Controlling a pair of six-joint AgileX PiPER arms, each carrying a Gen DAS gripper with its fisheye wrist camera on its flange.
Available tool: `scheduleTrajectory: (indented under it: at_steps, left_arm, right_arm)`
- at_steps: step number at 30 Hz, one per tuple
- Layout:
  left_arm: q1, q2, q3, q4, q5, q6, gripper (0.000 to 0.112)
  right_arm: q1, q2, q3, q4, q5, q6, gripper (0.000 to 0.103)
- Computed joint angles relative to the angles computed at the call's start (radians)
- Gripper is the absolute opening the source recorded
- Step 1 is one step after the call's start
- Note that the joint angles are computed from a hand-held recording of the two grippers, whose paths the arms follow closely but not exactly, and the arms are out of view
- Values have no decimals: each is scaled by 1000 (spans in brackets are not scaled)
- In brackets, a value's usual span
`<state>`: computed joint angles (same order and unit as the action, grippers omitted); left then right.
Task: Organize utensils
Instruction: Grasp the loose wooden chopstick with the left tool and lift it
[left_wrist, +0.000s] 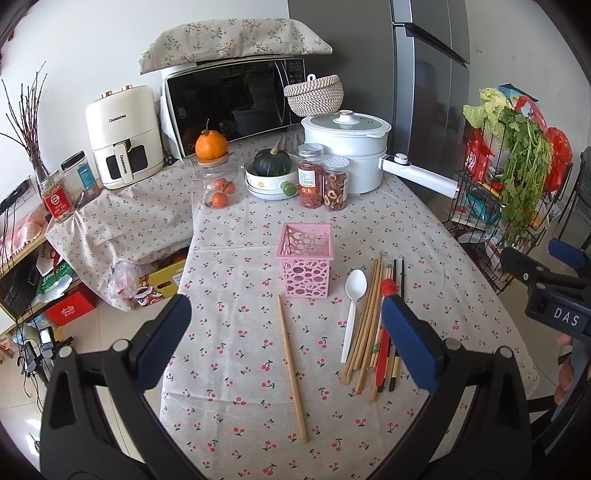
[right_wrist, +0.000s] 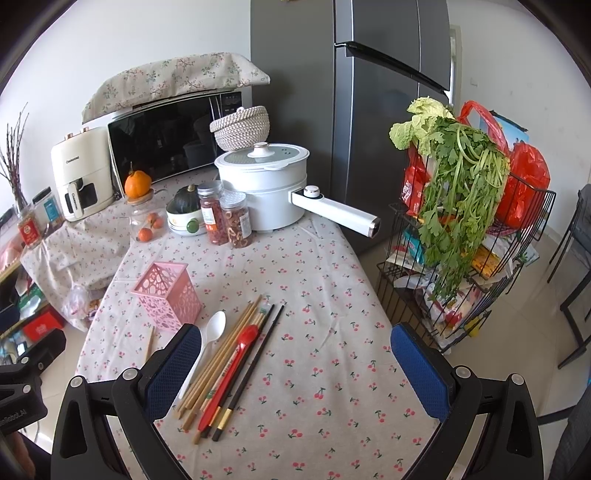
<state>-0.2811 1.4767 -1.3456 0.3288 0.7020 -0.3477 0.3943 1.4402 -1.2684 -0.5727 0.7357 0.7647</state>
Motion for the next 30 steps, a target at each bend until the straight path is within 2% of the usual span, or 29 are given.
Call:
scheduleTrajectory:
  at_steps: [2,5,7,9,11,14,16,18,21,23,25,28,30]
  left_arm:
    - [20,14,-9,-56,-5,53,102]
    - [67,80,-73,-196,42,206,102]
    - [97,113,-91,-262,43,268,102]
    - [117,159,-127,-281,59,310,102]
    - [132,238,-217,-290,153,337,102]
    - [183,368,-363,-398,304,438,102]
    - [191,434,-423,-374,353,388,102]
    - [204,499,-477,-401,385,407,101]
    - [226,591,-559,-461,430,424,87]
    - [237,672,-648,-491,486,411,79]
    - [236,726,-689,-485,495,406,64]
    - [241,783,-728,-502,504,414,50]
    - [243,810,-754,-524,513,414,46]
  right_arm:
    - [-1,1,4,0,-1,-3,103]
    - [-13,22,-12,26,0,-33,103]
    - [-29,52,-32,50,8,-65,103]
    - [-57,96,-79,95,36,-130,103]
    - [-90,142,-130,153,63,-200,103]
    - [-144,217,-227,297,111,-331,103]
    - [-176,273,-299,414,146,-434,103]
    - [-199,335,-373,520,192,-532,103]
    - [-197,417,-449,564,233,-575,103]
    - [-201,466,-486,586,263,-598,103]
    - [-209,518,-532,600,306,-615,103]
    - [-219,593,-609,581,345,-597,103]
    - [-235,659,-697,587,387,-586,103]
